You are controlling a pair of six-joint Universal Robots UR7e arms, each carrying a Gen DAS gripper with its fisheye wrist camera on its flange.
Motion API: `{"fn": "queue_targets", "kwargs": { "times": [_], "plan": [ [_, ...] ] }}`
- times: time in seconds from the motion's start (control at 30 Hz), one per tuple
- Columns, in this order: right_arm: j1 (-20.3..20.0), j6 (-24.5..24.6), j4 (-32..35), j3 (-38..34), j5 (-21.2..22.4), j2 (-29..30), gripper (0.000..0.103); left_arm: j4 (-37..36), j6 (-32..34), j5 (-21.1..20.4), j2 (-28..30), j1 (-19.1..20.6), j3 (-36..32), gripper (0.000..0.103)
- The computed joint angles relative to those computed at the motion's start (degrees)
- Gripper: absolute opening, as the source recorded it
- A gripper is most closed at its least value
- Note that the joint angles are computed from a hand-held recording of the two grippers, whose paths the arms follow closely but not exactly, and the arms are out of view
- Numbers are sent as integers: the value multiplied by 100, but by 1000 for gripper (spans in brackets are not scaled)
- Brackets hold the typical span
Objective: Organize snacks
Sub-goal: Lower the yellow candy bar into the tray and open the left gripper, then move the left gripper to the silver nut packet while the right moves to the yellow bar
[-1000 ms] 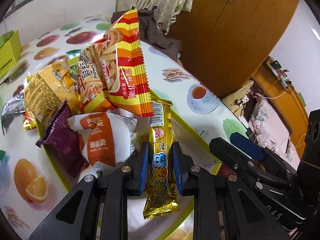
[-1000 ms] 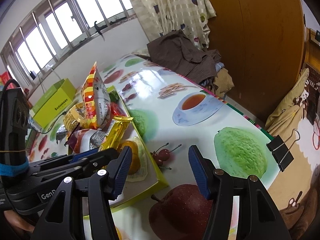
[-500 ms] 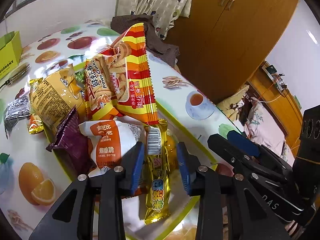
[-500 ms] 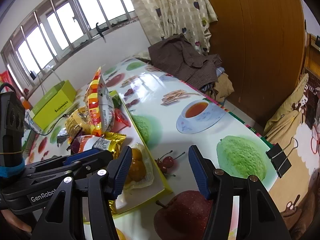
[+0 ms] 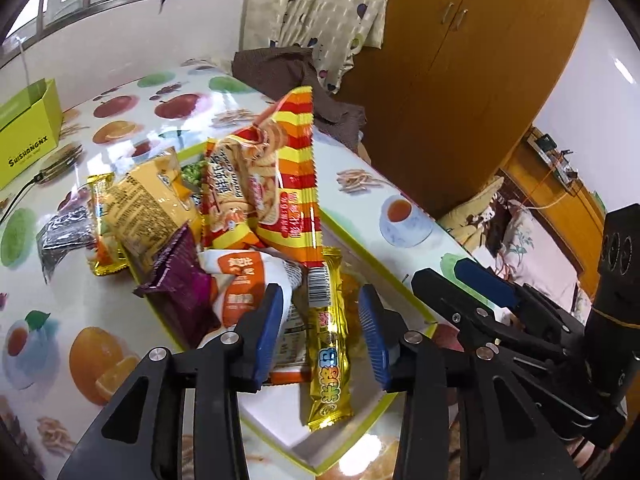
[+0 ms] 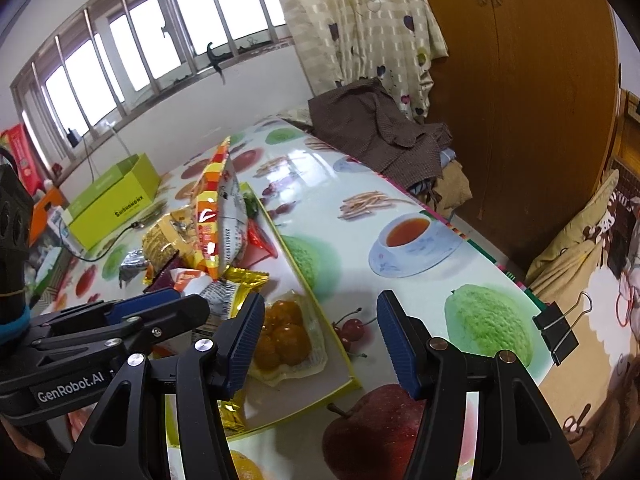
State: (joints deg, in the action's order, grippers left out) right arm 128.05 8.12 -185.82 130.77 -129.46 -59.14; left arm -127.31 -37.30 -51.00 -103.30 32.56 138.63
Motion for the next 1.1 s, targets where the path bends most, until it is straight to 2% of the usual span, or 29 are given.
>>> {"fn": "queue_targets", "kwargs": {
  "times": [0.7, 1.1],
  "plan": [
    [250, -212, 92, -354, 128, 332, 58, 759, -308, 348, -679, -104, 15, 41],
    [396, -544, 170, -730, 314, 660, 58, 1290, -572, 679, -1202, 38, 7, 41]
  ]
}}
